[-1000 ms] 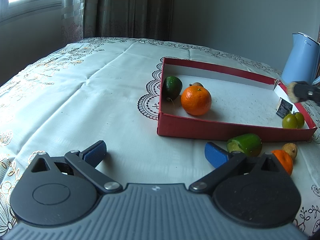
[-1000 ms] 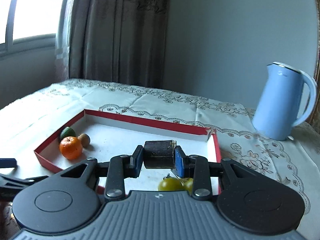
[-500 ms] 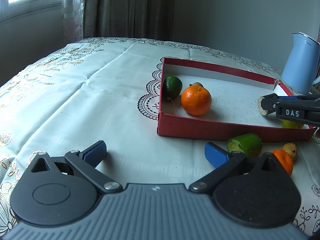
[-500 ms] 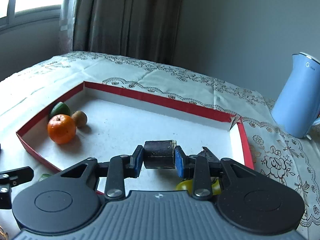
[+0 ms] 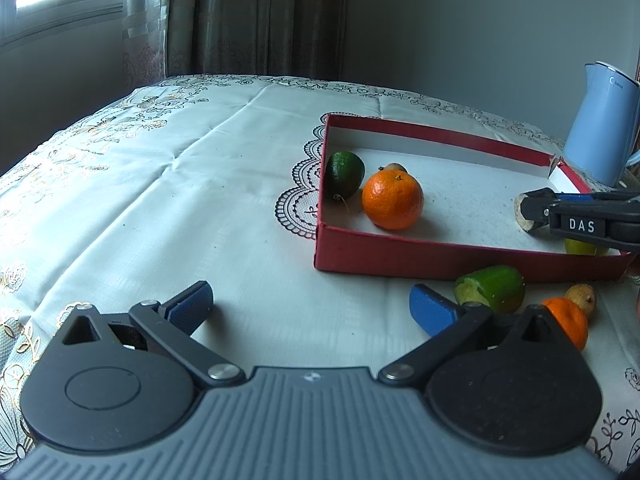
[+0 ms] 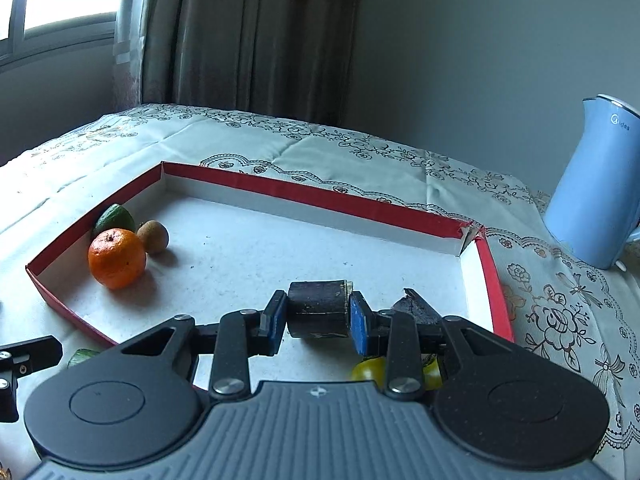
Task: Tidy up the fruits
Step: 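Lift the dark cylinder into the red tray and open the right gripper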
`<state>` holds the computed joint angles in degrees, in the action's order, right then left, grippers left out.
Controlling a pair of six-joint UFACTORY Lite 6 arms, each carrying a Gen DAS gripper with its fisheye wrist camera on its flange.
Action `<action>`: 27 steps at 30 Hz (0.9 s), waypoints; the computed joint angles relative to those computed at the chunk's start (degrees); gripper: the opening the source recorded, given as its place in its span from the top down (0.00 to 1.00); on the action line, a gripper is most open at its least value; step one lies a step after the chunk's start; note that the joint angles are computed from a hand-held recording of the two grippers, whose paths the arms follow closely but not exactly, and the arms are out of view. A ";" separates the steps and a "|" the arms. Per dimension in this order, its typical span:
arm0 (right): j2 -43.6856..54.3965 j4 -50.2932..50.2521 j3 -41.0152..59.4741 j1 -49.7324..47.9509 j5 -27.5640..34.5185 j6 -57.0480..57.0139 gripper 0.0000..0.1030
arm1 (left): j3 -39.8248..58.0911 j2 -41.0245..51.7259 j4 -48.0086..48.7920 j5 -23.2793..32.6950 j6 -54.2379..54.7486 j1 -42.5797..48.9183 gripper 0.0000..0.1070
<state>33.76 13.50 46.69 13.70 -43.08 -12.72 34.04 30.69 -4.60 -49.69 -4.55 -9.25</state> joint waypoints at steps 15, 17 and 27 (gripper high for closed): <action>-10.78 -2.89 -13.59 -0.74 -5.08 3.99 0.59 | 0.13 0.12 -0.28 0.11 0.35 -0.09 0.04; -14.54 -3.54 -19.28 -1.42 -8.19 5.07 0.59 | 0.14 0.13 -0.27 0.10 0.29 -0.11 0.04; -22.29 -17.33 -34.86 -18.81 -13.62 13.10 0.57 | 0.04 0.01 -0.39 0.19 0.50 -0.12 0.04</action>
